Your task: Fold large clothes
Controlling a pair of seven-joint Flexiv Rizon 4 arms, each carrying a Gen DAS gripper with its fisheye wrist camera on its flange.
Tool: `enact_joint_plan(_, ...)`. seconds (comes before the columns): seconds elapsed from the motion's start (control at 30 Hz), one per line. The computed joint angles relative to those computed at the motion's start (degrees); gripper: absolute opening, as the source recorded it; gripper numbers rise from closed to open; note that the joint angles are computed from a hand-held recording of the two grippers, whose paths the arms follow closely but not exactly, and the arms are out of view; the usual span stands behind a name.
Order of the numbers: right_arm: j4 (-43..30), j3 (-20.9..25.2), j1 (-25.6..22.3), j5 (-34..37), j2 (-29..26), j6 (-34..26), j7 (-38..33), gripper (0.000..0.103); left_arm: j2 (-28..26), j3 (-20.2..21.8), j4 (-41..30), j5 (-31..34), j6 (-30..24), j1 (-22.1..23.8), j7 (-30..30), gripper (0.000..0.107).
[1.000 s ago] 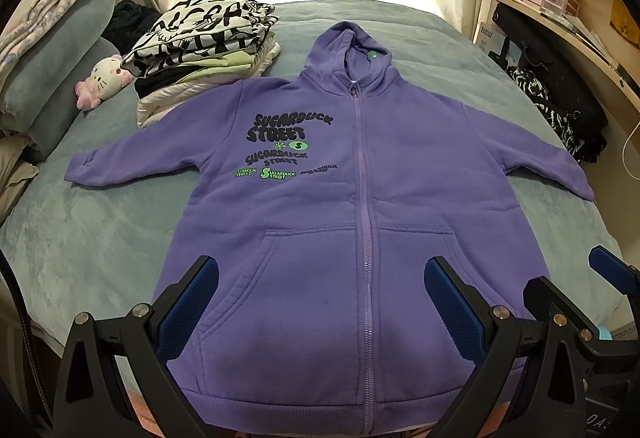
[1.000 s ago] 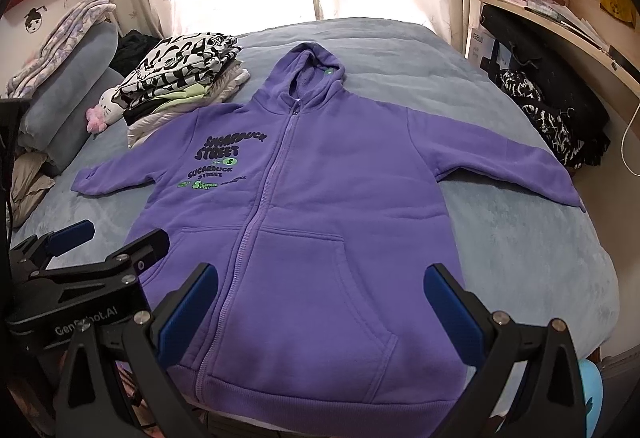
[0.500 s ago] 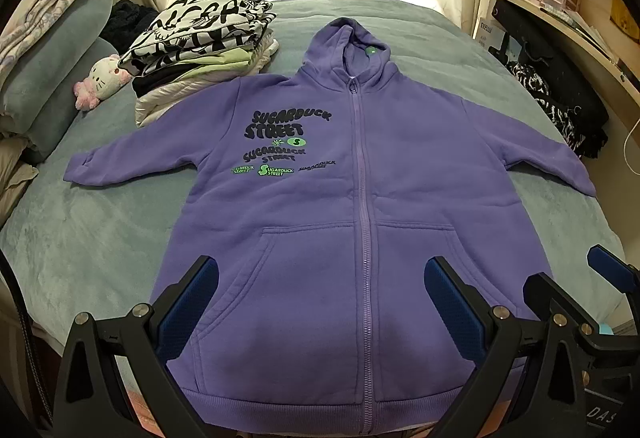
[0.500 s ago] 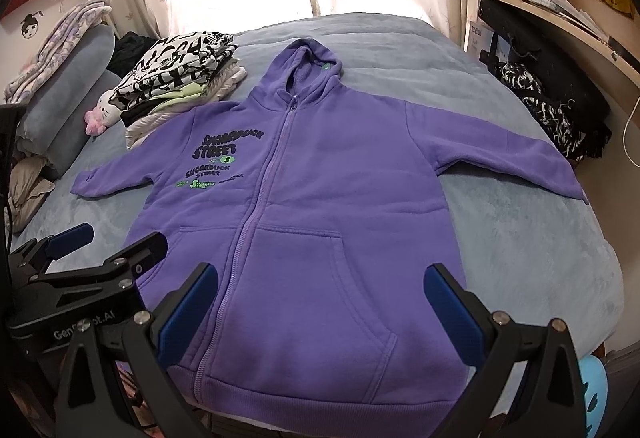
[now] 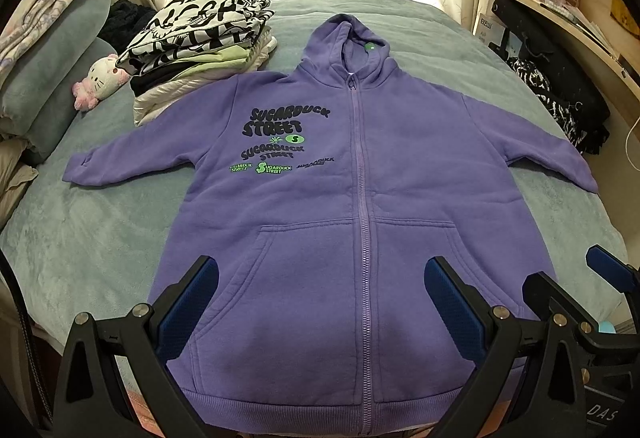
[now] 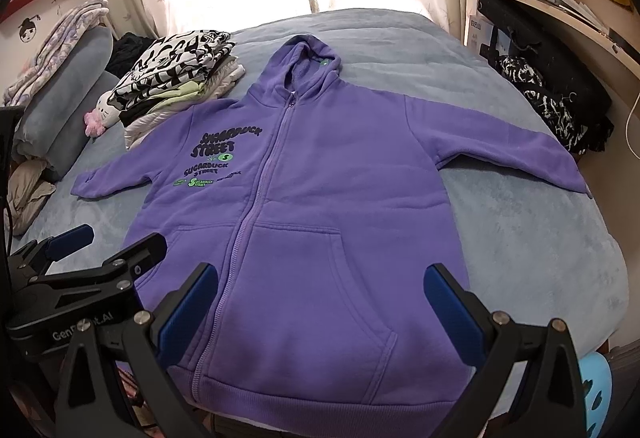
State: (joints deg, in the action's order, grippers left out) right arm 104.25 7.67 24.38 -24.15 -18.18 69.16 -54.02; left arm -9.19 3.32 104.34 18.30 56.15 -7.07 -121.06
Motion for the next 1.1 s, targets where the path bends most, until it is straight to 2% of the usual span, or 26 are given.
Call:
enact_joint_plan(0.3,-0.2,0.4,-0.4,1.3,-0.4,0.1,-0.9,0.103,-0.6,-0.1,-0.7,0.1,-0.3,-0.2,0.2,0.102)
enact_joint_plan(0.43,-1.4,1.6,-1.4,4.1,-1.1,0.1,-3.3,0.103,-1.1,-0.2,-1.1,-0.9,0.1,0.0,1.2,0.102)
enact_joint_plan(0.53,-1.5,1.0,-1.2,4.2,-1.3,2.0,-3.8,0.103,-1.9,0.1,-2.3,-0.2,0.1,-0.3,0.8,0.102)
enact_joint_plan(0.73,-1.7,-6.3,1.7,-6.9,-1.2,5.3,3.6,0.103,-4.1,0.3,-5.1,-1.1,3.4,-0.1,1.9,0.102)
enact_joint_plan(0.9,-2.3,-13.6,2.9,-20.8,-1.5,9.3,14.6,0.103,-7.0,0.7,-9.7,-1.8,6.1,-0.6,4.9,0.102)
enact_joint_plan(0.97,-3.2,-14.8,2.1,-24.7,-1.9,10.6,17.0,0.103,-8.3,1.7,-12.6,-0.7,5.9,-1.5,4.4,0.102)
enact_joint_plan(1.1,-6.0,-14.4,-1.2,-26.7,-3.3,11.8,16.7,0.103,-11.4,2.2,-18.4,-1.1,5.3,-2.2,4.8,0.102)
